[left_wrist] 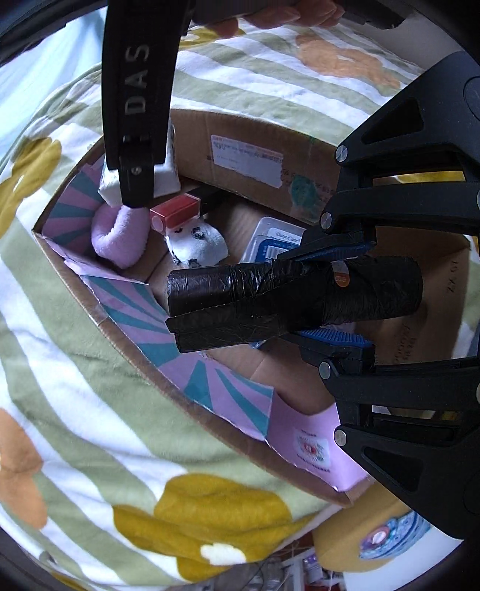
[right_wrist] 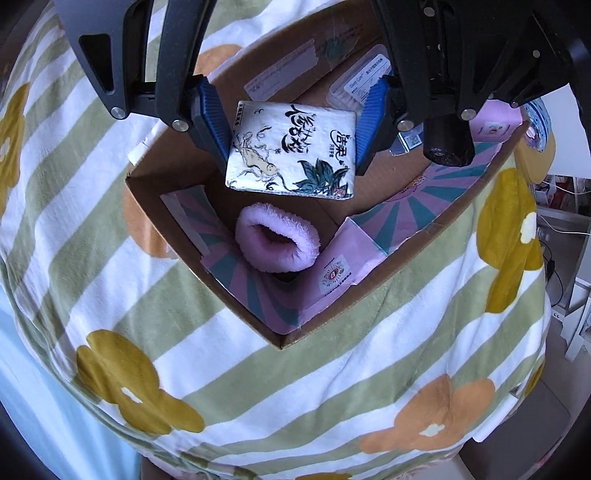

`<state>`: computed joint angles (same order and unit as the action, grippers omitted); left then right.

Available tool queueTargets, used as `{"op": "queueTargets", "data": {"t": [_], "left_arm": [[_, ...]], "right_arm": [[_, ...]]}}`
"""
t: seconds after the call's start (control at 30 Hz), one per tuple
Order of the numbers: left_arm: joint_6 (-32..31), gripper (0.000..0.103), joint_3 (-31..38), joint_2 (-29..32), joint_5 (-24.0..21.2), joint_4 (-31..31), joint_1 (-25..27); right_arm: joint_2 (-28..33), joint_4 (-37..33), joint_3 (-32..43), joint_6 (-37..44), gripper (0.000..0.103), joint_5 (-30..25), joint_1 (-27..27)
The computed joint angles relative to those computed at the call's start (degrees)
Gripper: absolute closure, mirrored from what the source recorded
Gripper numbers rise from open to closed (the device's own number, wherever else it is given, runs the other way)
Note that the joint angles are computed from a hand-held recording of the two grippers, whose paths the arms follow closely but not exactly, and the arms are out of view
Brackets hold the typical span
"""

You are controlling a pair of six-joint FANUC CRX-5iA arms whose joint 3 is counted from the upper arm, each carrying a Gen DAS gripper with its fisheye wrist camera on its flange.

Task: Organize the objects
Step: 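Open both grippers to drop the black tube and tissue pack into the box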

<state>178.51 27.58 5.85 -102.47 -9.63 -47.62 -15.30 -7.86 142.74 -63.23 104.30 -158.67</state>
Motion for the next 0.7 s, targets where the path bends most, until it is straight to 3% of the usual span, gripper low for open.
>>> {"op": "queueTargets", "data": {"t": [0.37,0.43,0.47,0.5,0.53,0.57,0.7], "left_arm": [[-0.5,0.074,-1.0,-0.2,2.4,1.0,1.7],[-0.7,0.072,0.1,0.6,1.1,1.3,2.0],[-0.7,0.054,1.0,1.1,0.3,1.1,1.9],[-0.6,0.002,1.5,1.3,-0.2,0.9,1.8],[0.0,0.005,2.2,1.3,-0.5,-0.2,1.3],[0.2,0.0,2.4,1.0,-0.4,-0.7,1.1],[2.2,0.0,1.9,0.5,0.8,-1.4,0.4]], "right_arm": [[-4.7,-0.3,-3.9,-1.3,0.045,3.2,0.0],[-5.6,-0.6,-4.7,-2.2,0.043,4.2,-0.1],[-5.9,-0.5,-5.2,-2.6,0.032,4.7,-0.1],[-6.0,0.0,-5.4,-2.7,0.011,4.8,0.0],[-5.7,-0.1,-5.0,-2.8,0.003,4.2,-0.2],[-5.5,-0.3,-4.6,-2.9,0.0,3.7,-0.4],[-5.6,0.2,-4.8,-3.1,0.0,4.3,-0.5]]}}
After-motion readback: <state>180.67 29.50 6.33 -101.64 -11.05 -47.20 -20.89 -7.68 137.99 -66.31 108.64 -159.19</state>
